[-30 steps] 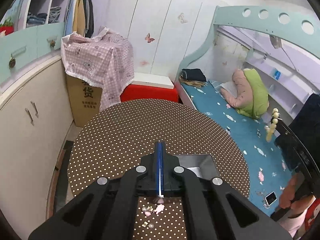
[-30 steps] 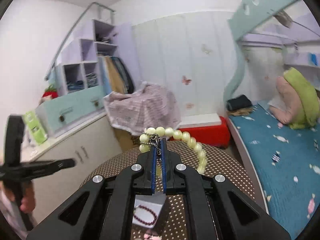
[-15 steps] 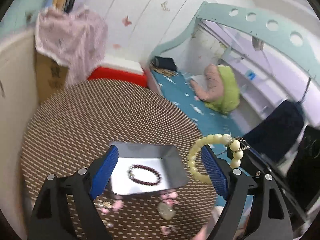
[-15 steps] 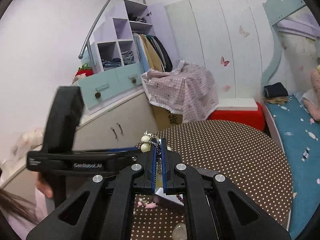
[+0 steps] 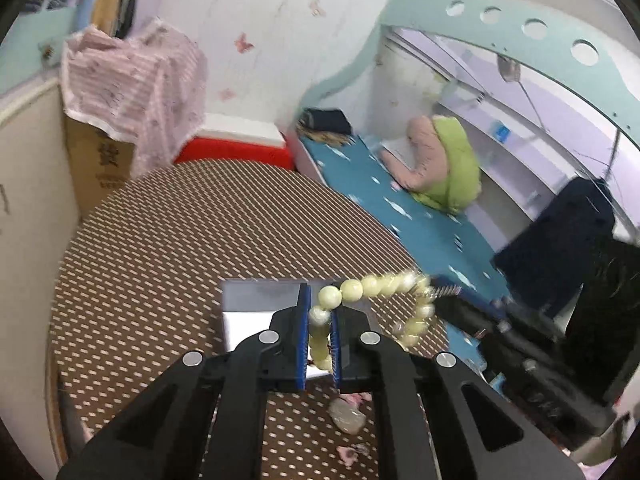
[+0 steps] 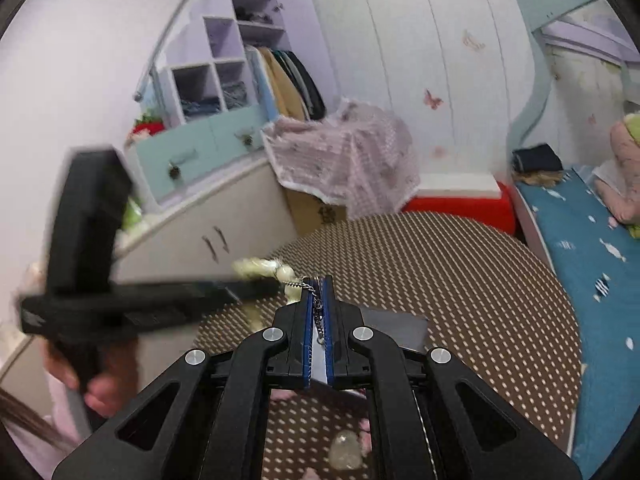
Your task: Organize jewelry
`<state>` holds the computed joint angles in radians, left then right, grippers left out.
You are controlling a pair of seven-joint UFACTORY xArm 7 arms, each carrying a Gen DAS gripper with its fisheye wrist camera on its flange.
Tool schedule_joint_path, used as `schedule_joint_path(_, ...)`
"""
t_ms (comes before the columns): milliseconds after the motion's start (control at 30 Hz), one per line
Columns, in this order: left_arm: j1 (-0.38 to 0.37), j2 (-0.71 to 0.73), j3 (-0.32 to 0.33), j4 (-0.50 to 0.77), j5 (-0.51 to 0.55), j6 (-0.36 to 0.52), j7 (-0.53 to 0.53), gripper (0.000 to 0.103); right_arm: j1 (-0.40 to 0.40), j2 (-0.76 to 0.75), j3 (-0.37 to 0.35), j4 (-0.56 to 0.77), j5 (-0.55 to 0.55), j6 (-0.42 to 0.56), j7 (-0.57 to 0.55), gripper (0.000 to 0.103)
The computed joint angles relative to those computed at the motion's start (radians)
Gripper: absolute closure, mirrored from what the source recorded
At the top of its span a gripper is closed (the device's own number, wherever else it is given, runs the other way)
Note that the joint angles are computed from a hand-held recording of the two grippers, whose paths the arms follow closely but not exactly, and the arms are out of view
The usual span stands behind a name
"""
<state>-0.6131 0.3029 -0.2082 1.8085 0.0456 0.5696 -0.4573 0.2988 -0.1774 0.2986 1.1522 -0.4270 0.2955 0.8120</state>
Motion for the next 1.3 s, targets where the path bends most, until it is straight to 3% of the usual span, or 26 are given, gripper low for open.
schedule_joint_path(67, 0.000, -0.004, 0.001, 0.005, 0.029, 0.002, -0.018, 0.096, 0.029, 0.010, -0.023, -0.008, 0.037, -0.002, -0.034, 0.098)
schedule_joint_path(100, -0.041, -0.008, 0.051, 0.012, 0.107, 0.015, -0.078, 0.096, 0.004, 0.018, 0.006, 0.002, 0.000, 0.030, -0.007, 0.097)
schedule_joint_path(200, -0.050, -0.017, 0.070, 0.015, 0.192, 0.023, -0.137, 0.096, 0.005, 0.039, 0.014, 0.014, -0.049, 0.087, 0.030, 0.097)
schedule_joint_path(333, -0.044, -0.040, 0.084, -0.003, 0.277, 0.019, -0.208, 0.096, 0.015, 0.033, -0.020, -0.016, -0.019, 0.091, 0.060, 0.098)
schedule_joint_path(500, -0.021, -0.029, 0.070, 0.016, 0.287, 0.050, -0.232, 0.096, -0.013, 0.017, -0.031, -0.034, -0.057, 0.131, 0.133, 0.098)
schedule_joint_path(833, -0.044, 0.088, 0.045, 0.161, 0.188, 0.132, -0.108, 0.096, 0.005, 0.050, -0.035, 0.026, -0.023, 0.072, 0.033, 0.098)
schedule_joint_path(1133, -0.078, 0.145, 0.073, 0.233, 0.165, 0.197, -0.096, 0.095, 0.033, 0.096, -0.058, 0.084, -0.027, 0.123, 0.027, 0.096)
schedule_joint_path(1200, -0.102, 0.150, 0.100, 0.246, 0.209, 0.222, -0.130, 0.086, 0.036, 0.092, -0.065, 0.077, -0.014, 0.121, 0.025, 0.096)
schedule_joint_path(1267, -0.114, 0.158, 0.113, 0.261, 0.239, 0.245, -0.152, 0.047, 0.036, 0.095, -0.066, 0.084, -0.013, 0.142, 0.029, 0.089)
schedule_joint_path(1300, -0.116, 0.155, 0.116, 0.255, 0.248, 0.243, -0.165, 0.044, 0.034, 0.094, -0.064, 0.088, -0.030, 0.159, 0.047, 0.062)
